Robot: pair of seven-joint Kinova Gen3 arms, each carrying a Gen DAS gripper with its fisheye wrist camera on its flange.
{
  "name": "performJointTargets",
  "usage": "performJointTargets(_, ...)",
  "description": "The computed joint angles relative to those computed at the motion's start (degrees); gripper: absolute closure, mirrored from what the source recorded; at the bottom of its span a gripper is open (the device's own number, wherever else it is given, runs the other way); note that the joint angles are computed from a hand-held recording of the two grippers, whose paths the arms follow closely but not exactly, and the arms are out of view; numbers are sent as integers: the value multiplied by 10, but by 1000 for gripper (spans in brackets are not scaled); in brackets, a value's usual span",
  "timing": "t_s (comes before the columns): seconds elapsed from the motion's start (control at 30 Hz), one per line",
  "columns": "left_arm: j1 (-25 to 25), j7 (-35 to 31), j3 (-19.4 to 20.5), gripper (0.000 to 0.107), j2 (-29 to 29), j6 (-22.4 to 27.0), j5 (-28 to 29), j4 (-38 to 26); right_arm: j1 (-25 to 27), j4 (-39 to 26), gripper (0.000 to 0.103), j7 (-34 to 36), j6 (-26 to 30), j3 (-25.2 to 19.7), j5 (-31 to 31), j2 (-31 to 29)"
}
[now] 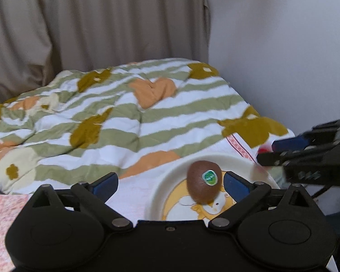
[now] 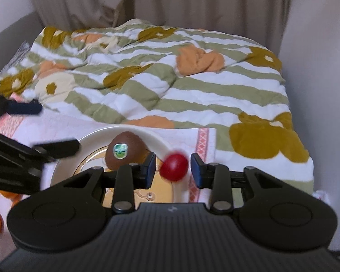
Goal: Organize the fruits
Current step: 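Carry the kiwi and tomato into the cream bowl and open both tools, then grasp the large russet apple with the left tool while the right tool grasps a small tangerine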
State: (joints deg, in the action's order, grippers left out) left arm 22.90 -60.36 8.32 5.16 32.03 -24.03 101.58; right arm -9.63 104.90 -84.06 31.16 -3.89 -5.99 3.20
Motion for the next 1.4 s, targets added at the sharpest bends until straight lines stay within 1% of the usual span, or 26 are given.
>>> performJointTargets(0.07,4,28,-3,6,-15,4,-21,8,-5,-3,54,9,-1,-5,5,9)
performJointTargets(0.17,-3,48,3,6,-30,14,-33,16,-16,-4,55,8,-8,-9,22,23)
performJointTargets(0.2,-6,53,6,6,-34,19,-37,18,-25,-2,55,6,-10,-1,24,26)
performJointTargets(0.23,-8,58,8,6,-38,22,-41,22,-23,-1,55,7,-12,-3,16,28)
performJointTargets(0.3,-14,70,13,6,-45,25,-50,31,-2,2,55,26,-11,-17,-14,32)
performJointTargets(0.33,-18,72,14,6,-48,26,-48,36,-4,5,55,28,-13,-16,-19,32)
performJointTargets(0.43,-29,83,21,6,-61,31,-48,51,-18,14,53,15,-19,-13,1,26)
performJointTargets(0.47,-32,90,24,6,-66,32,-51,54,-21,17,50,16,-19,-12,-1,21)
performJointTargets(0.53,-38,105,30,6,-76,38,-56,60,-10,24,44,32,-22,-20,-22,8)
performJointTargets(0.57,-41,111,34,6,-82,40,-58,62,-15,28,33,29,-26,-16,-23,-1)
performJointTargets(0.6,-44,116,37,6,-87,42,-60,63,-19,31,18,17,-28,-15,-15,-8)
performJointTargets(0.67,-51,127,46,6,-100,48,-63,65,-25,45,5,-15,-45,-15,5,-33)
performJointTargets(0.7,-54,133,51,6,-107,51,-65,66,-27,48,2,-21,-47,-15,7,-42)
performJointTargets(0.77,-61,148,65,6,-124,60,-72,68,-29,50,0,-37,-39,-16,15,-64)
performJointTargets(0.9,-80,184,101,6,-166,83,-86,73,-31,52,0,-81,-12,-30,53,-110)
performJointTargets(1.03,-108,212,144,6,-220,118,-88,77,-33,48,0,-110,32,-46,76,-155)
performJointTargets(1.17,-145,231,190,6,-280,158,-77,83,-42,49,0,-113,65,-54,77,-197)
performJointTargets(1.23,-164,235,209,5,-310,180,-67,86,-52,56,0,-105,68,-50,65,-220)
performJointTargets(1.3,-184,235,227,4,-344,205,-55,89,-61,61,0,-96,73,-47,52,-240)
performJointTargets(1.4,-212,224,244,4,-383,247,-33,89,-62,61,0,-98,87,-57,44,-263)
